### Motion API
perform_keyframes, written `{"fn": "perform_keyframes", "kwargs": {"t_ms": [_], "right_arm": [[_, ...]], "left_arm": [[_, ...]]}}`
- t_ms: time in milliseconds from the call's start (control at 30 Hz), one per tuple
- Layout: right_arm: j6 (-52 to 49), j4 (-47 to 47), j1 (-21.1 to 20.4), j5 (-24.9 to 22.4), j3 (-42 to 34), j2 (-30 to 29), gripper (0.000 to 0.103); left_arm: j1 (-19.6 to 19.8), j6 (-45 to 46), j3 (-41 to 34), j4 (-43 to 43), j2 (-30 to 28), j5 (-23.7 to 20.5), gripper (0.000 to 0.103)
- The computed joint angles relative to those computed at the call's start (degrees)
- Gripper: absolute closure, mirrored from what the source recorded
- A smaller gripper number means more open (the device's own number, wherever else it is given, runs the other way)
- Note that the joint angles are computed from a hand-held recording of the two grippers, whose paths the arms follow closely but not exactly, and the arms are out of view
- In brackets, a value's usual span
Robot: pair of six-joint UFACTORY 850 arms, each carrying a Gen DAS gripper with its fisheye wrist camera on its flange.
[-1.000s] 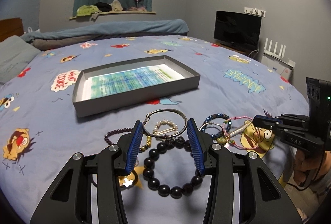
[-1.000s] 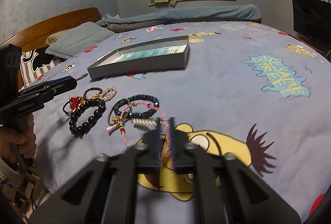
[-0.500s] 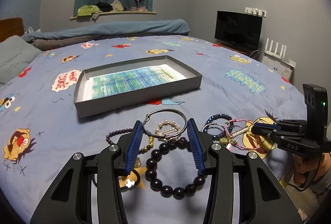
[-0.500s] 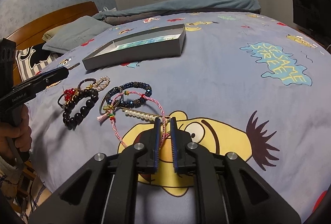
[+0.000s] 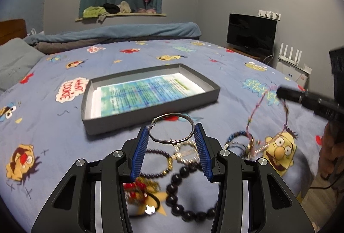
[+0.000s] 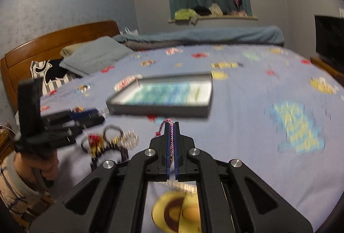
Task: Organize jewelry
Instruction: 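Carry both bracelets into the gray box and open both tools, then grasp the black bead bracelet with the left tool while the right tool grasps the pearl hairpin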
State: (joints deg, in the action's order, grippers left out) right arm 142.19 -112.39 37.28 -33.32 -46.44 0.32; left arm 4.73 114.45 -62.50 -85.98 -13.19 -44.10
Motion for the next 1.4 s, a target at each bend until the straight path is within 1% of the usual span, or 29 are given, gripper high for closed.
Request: {"fn": "perform_keyframes", "kwargs": {"t_ms": [200,367,467,600,633,700,767,867,933,967,1000,1033,1067,1100,1133,1167,1200,1233,1333,1400], "right_arm": [[-2.4,-2.0,-3.1,2.0,-5.2,-2.2,0.101],[-1.9,-4.5,-6.3,5.3,-10.2,-5.6,0.101],[-1.6,-5.5,-8.2,8.2,-13.8,-8.4,0.101],[-3.5,-3.6,-10.7,12.4,-19.3,-13.0,0.101],[-6.2,-0.9,-11.5,14.1,-21.3,-14.8,0.101],[-10.8,3.9,-12.2,15.5,-23.4,-17.0,0.101],[-19.3,12.8,-12.9,17.1,-25.8,-19.5,0.101],[-30.4,24.1,-13.5,18.0,-27.4,-21.9,0.101],[-35.1,29.0,-13.6,18.4,-27.6,-22.8,0.101],[-36.8,30.6,-13.7,18.5,-27.7,-23.1,0.101],[-37.6,31.2,-13.8,18.7,-27.6,-23.2,0.100],[-39.9,33.3,-13.9,18.6,-27.7,-23.6,0.099],[-39.7,33.1,-13.8,18.7,-27.2,-23.4,0.097],[-38.2,31.8,-13.9,19.0,-26.7,-23.2,0.089],[-35.1,28.9,-13.7,19.2,-26.0,-22.8,0.083],[-32.0,25.9,-13.6,19.3,-25.4,-22.4,0.073],[-29.1,23.1,-13.4,19.1,-24.8,-22.0,0.065],[-26.3,20.3,-13.0,18.4,-23.8,-21.4,0.063],[-22.7,16.8,-12.1,17.1,-22.1,-20.1,0.061],[-19.0,13.5,-11.4,16.2,-20.8,-19.0,0.051]], "left_arm": [[-0.7,-1.7,-4.4,-0.3,-2.7,1.6,0.057],[-1.7,-4.4,-9.6,0.3,-6.0,4.1,0.057],[-2.3,-7.2,-13.4,1.8,-8.7,5.7,0.057],[-3.4,-12.2,-18.1,5.6,-12.3,8.2,0.057],[-3.6,-13.4,-19.0,6.9,-13.0,8.6,0.057],[-4.3,-17.9,-21.7,11.2,-15.3,9.5,0.057],[-5.0,-23.1,-24.4,16.3,-17.5,10.2,0.057],[-5.6,-29.3,-26.9,22.5,-19.8,10.8,0.057],[-5.8,-32.9,-27.7,25.6,-20.7,11.1,0.057],[-5.8,-34.0,-28.0,26.3,-21.0,11.4,0.056],[-5.8,-33.9,-27.9,26.0,-21.0,11.6,0.051],[-5.7,-33.5,-27.7,25.4,-20.9,12.0,0.043],[-5.6,-32.3,-27.3,24.1,-20.6,12.1,0.039],[-5.5,-30.5,-26.6,22.5,-20.2,12.3,0.030],[-5.4,-28.4,-26.0,20.6,-19.8,12.6,0.025],[-5.2,-25.5,-24.9,18.1,-19.0,12.7,0.023],[-5.0,-23.5,-24.1,16.3,-18.3,12.6,0.022],[-4.9,-22.0,-23.4,14.8,-17.8,12.5,0.019],[-4.1,-17.0,-20.5,9.8,-15.5,11.7,0.018],[-3.7,-15.0,-19.0,7.7,-14.2,11.3,0.016]]}}
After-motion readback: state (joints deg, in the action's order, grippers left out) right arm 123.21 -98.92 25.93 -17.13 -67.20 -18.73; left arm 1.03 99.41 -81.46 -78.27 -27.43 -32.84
